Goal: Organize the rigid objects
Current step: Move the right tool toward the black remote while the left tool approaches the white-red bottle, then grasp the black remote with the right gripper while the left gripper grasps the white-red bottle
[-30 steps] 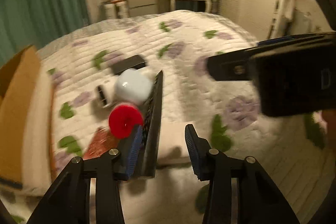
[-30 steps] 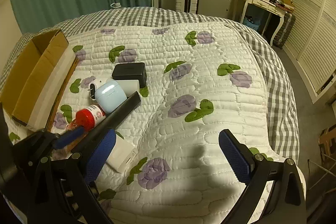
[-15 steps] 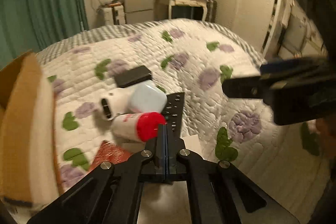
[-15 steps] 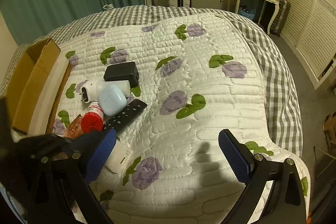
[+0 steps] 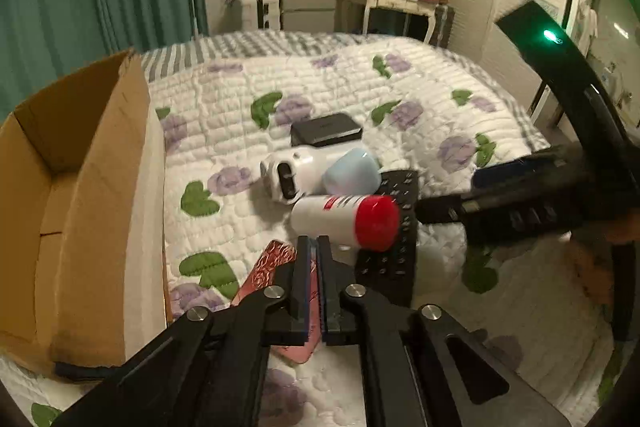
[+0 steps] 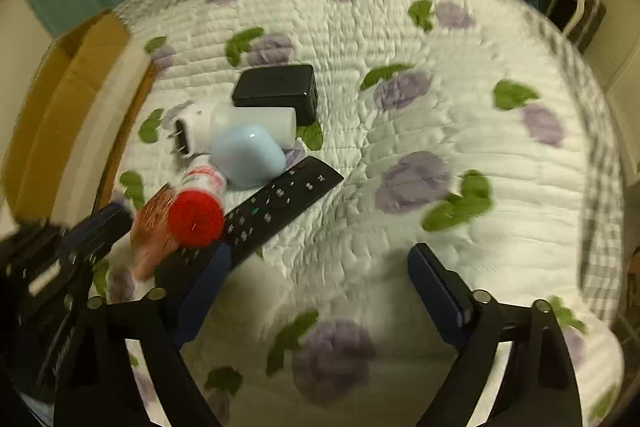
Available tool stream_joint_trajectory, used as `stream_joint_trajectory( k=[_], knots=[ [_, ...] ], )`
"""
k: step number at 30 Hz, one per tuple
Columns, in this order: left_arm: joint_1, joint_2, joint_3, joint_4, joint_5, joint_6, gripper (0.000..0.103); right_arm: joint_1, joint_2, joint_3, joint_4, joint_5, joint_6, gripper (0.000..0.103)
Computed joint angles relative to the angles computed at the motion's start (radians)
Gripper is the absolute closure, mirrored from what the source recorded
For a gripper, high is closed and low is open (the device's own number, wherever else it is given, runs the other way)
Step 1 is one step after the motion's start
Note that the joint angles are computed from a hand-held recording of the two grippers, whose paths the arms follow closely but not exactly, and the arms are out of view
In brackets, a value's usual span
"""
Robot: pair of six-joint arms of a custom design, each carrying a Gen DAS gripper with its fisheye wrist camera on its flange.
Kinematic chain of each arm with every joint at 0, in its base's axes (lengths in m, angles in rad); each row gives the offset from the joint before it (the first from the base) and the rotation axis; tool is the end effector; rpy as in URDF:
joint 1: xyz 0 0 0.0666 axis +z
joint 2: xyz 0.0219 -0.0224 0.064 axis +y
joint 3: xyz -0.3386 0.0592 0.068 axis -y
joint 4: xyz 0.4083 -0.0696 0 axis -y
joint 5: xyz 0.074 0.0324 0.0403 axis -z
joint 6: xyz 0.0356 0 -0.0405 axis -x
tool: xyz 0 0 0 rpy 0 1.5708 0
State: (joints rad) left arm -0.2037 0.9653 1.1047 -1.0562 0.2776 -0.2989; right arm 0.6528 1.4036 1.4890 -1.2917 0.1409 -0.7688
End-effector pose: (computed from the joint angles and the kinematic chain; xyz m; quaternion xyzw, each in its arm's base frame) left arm 0.3457 -0.0818 0.4184 0.2763 0.8974 -0.1157 0.3240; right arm 0.3831 0.2862 0.4085 0.0696 0.9786 0.0655 0.1822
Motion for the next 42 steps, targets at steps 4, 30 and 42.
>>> stream_joint_trajectory(
  k=[4,30,42],
  knots=[
    [0.0,0.009,-0.007,-0.004,-0.022,0.005,0.07,-0.01,0.072,0.054,-0.017,-0.005,0.023,0.015],
    [0.001,0.032,0.006,-0.088,-0.064,0.021,0.044,0.006,0.048,0.02,0.101,-0.019,0.016,0.083],
    [-0.109,0.064,0.032,-0.054,-0.091,0.045,0.044,0.014,-0.004,-0.011,0.102,0.08,0.044,0.084]
  ],
)
